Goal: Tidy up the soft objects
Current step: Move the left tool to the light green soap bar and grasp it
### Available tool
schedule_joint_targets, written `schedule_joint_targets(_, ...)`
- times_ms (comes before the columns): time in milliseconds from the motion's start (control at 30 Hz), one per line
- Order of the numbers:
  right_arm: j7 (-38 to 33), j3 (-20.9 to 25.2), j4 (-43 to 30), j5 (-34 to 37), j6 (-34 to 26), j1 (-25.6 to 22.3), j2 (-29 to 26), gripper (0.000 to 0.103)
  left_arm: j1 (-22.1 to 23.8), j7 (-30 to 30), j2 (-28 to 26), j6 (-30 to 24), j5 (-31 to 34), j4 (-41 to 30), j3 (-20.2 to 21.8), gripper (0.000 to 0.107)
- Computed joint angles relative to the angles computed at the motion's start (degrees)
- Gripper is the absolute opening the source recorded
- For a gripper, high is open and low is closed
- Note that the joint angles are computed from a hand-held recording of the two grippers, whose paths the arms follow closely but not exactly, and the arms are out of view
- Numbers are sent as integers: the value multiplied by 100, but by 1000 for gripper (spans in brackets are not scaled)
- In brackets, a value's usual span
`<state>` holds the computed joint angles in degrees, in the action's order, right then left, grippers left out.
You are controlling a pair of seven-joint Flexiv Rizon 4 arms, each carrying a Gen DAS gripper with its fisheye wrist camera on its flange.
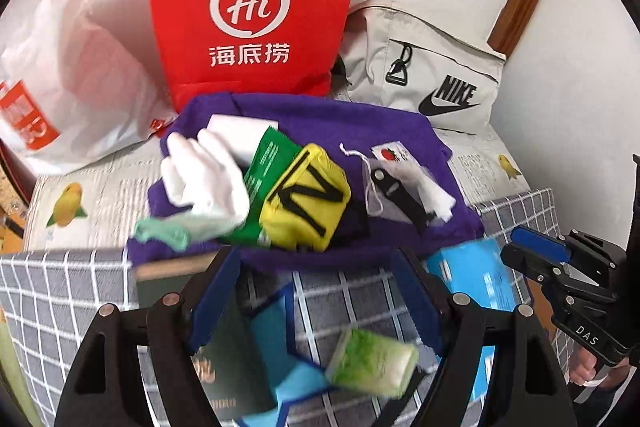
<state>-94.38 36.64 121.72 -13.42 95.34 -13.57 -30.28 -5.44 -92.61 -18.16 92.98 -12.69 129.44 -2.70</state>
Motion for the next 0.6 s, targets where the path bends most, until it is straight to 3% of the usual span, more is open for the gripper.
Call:
schedule_joint_targets(133,33,133,385,6,241,-120,184,25,75,-18,200,281,0,438,-231,77)
schedule_joint_targets(200,108,145,572,-71,389,-182,258,25,-252,-140,238,318,105,550,36,77)
schedule_joint_targets(400,459,-304,1152,-182,995,-85,539,32,-619,-244,159,593,337,803,118,77)
schedule_joint_targets(500,652,-317,1353,-350,1226,-323,523,32,-896,-246,-4,677,430,792,242,78)
schedule_joint_targets(600,775,-570,1549,-433,1462,-259,510,32,-1440,-235,-249,628,450,638,658,78)
